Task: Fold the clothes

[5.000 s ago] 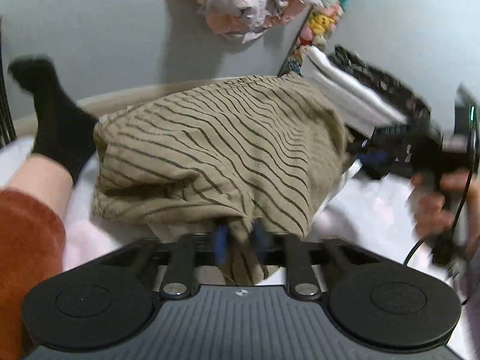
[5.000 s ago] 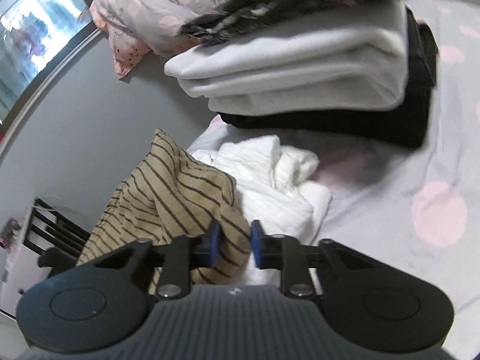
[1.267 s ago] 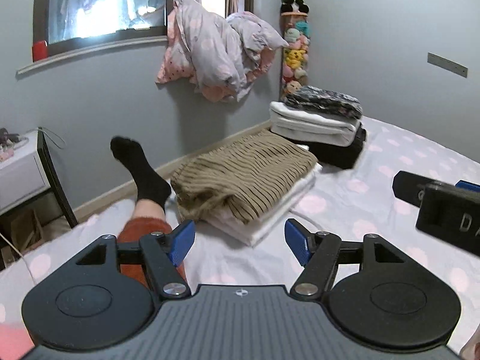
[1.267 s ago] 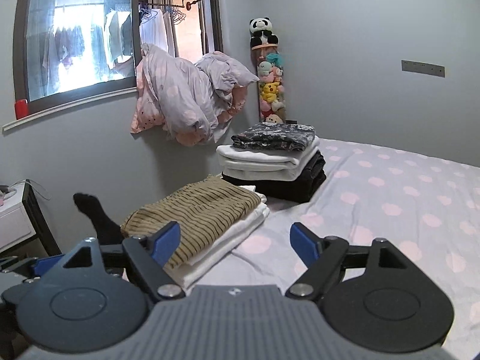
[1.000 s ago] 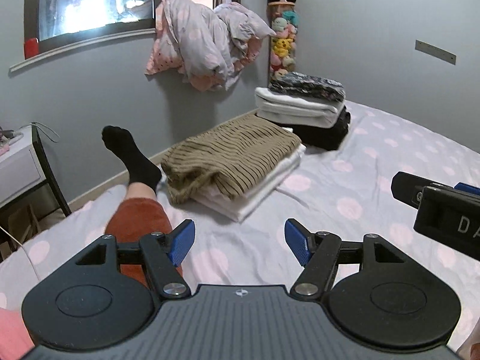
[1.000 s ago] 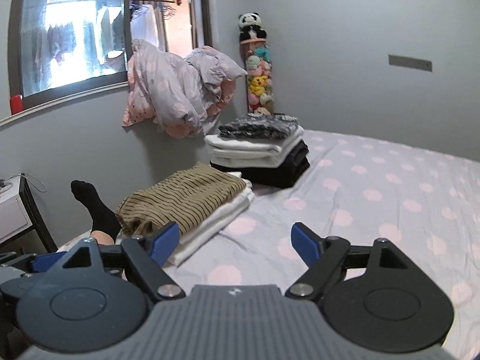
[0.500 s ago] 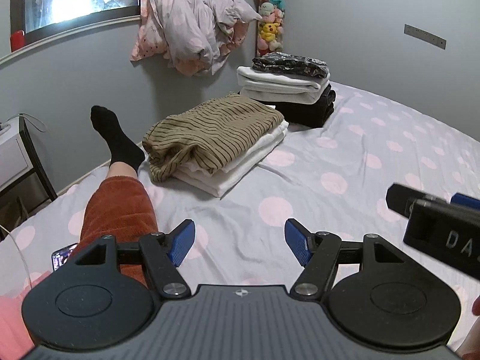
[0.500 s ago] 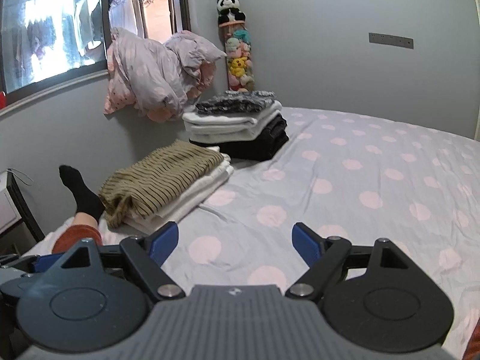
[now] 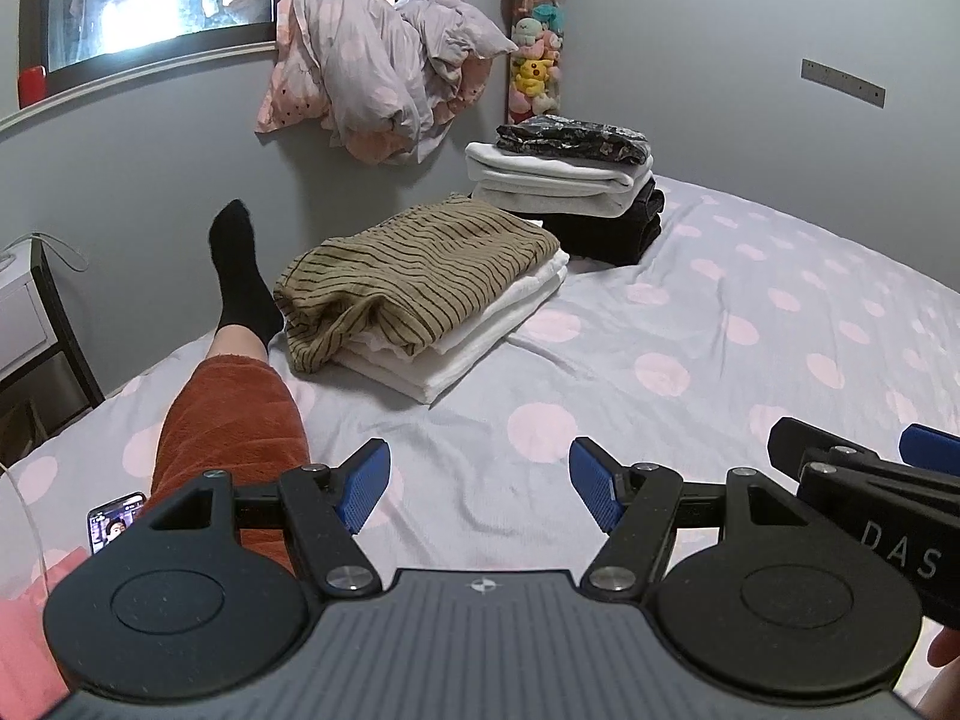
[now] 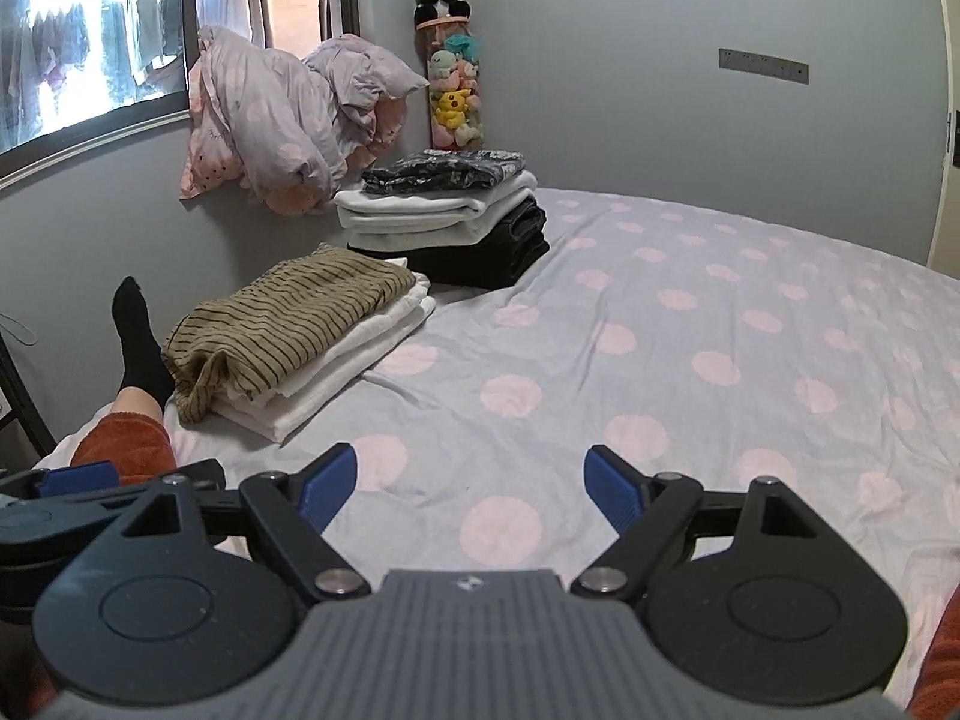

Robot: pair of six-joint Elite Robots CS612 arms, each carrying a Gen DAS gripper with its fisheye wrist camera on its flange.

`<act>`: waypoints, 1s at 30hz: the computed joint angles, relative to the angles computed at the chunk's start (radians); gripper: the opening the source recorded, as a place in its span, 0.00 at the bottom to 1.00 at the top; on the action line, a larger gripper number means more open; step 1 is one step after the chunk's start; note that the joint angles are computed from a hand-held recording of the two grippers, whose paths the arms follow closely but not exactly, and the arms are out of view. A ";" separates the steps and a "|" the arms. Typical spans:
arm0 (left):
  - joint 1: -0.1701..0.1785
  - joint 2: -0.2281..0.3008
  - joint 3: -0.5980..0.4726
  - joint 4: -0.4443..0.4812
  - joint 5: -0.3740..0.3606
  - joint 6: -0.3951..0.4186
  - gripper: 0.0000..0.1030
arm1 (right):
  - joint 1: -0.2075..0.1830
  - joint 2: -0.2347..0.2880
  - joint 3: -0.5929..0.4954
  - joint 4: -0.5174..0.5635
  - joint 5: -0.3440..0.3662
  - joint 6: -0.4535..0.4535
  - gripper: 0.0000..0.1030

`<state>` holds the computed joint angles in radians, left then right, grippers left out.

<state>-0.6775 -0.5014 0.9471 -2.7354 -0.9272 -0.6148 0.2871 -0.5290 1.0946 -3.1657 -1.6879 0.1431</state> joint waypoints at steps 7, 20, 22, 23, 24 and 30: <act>0.004 -0.003 0.011 -0.024 -0.001 0.000 0.76 | 0.004 0.005 -0.011 0.010 0.000 -0.005 0.82; 0.005 0.001 0.009 -0.034 0.015 0.000 0.76 | 0.008 0.010 -0.020 0.018 -0.007 0.014 0.82; 0.005 0.001 0.009 -0.035 0.014 -0.001 0.76 | 0.008 0.010 -0.019 0.020 -0.006 0.015 0.82; 0.005 0.001 0.009 -0.035 0.015 0.000 0.76 | 0.008 0.010 -0.019 0.020 -0.006 0.015 0.82; 0.005 0.001 0.009 -0.034 0.016 -0.001 0.76 | 0.007 0.010 -0.019 0.021 -0.006 0.016 0.82; 0.006 0.000 0.013 -0.041 0.017 0.003 0.76 | 0.009 0.009 -0.019 0.024 -0.008 0.023 0.82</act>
<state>-0.6711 -0.5012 0.9602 -2.7766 -0.9104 -0.6115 0.2963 -0.5199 1.0756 -3.1419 -1.6960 0.1661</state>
